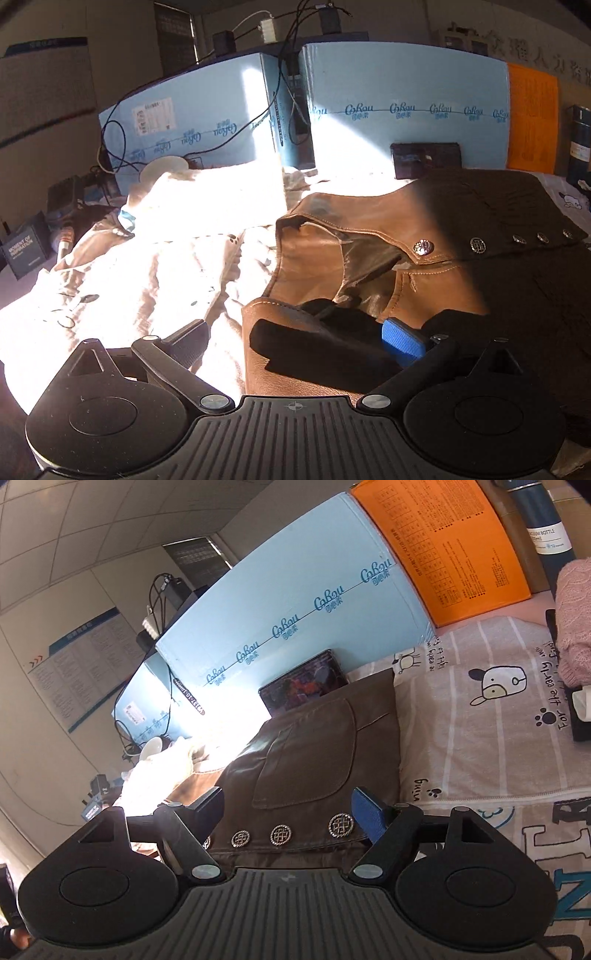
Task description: Fold clothes
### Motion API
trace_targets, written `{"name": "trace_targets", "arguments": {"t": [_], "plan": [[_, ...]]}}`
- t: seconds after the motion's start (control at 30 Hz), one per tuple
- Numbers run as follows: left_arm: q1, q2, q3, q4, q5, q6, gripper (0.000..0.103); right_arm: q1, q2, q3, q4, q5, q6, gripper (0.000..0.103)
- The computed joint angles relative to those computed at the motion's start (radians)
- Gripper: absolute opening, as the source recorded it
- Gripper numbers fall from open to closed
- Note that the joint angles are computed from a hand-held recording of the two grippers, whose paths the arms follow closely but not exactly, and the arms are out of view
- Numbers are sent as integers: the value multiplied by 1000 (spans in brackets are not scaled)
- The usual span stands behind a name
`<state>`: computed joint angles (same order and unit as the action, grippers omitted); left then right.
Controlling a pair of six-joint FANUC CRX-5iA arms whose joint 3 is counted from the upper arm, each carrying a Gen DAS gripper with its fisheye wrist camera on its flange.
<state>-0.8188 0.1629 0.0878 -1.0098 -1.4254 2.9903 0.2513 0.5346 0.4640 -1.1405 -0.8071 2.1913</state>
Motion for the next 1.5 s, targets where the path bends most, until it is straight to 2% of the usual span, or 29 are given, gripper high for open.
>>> {"name": "trace_targets", "arguments": {"t": [0.1, 0.23, 0.37, 0.47, 0.57, 0.63, 0.73, 0.77, 0.83, 0.9, 0.93, 0.97, 1.0, 1.03, 1.07, 1.1, 1.13, 1.17, 1.2, 1.23, 1.33, 1.43, 1.5], "plan": [[-15, -14, -2, -66, -79, 85, 101, 21, 25, 35, 49, 90, -120, 80], [7, -57, -29, -142, -38, 114, 101, 57, 80, 101, 155, 176, -301, 82], [102, -102, -50, -163, 138, 91, 101, 92, 155, 191, 301, 192, -482, 82], [230, -113, -52, -92, 353, 54, 101, 104, 232, 297, 381, 139, -614, 82], [386, -96, -56, 47, 575, -25, 101, 97, 312, 417, 375, 72, -678, 82], [491, -70, -71, 189, 708, -129, 101, 94, 365, 499, 374, 30, -710, 82], [617, -13, -98, 436, 832, -303, 101, 89, 438, 612, 360, -27, -730, 82], [640, 7, -101, 486, 849, -335, 101, 87, 461, 649, 353, -45, -732, 82], [653, 40, -93, 500, 855, -315, 100, 84, 487, 691, 326, -58, -710, 83], [628, 52, -87, 397, 873, -210, 99, 84, 487, 682, 295, -33, -675, 83], [617, 58, -80, 373, 870, -198, 97, 83, 486, 675, 279, -19, -656, 83], [603, 67, -64, 351, 853, -195, 90, 88, 464, 635, 273, 16, -618, 81], [589, 76, -49, 330, 837, -193, 73, 93, 440, 590, 269, 54, -576, 73], [575, 82, -38, 307, 826, -193, 61, 99, 417, 549, 265, 91, -535, 61], [560, 85, -31, 281, 821, -192, 38, 104, 396, 510, 259, 128, -493, 54], [545, 88, -25, 255, 816, -192, 29, 109, 376, 473, 252, 164, -451, 41], [530, 88, -20, 228, 817, -179, 24, 108, 366, 458, 243, 172, -427, 28], [515, 87, -19, 198, 824, -151, 17, 106, 358, 448, 233, 173, -408, 22], [500, 86, -17, 167, 831, -122, 13, 103, 351, 437, 223, 175, -389, 13], [482, 85, -13, 129, 837, -93, 12, 101, 344, 427, 214, 176, -370, 9], [426, 84, 6, -14, 844, 5, 10, 96, 304, 372, 177, 225, -341, 8], [398, 87, 32, -113, 835, 73, 9, 99, 252, 300, 164, 318, -304, 7], [403, 100, 58, -103, 798, 53, 10, 107, 226, 265, 194, 377, -312, 7]]}}
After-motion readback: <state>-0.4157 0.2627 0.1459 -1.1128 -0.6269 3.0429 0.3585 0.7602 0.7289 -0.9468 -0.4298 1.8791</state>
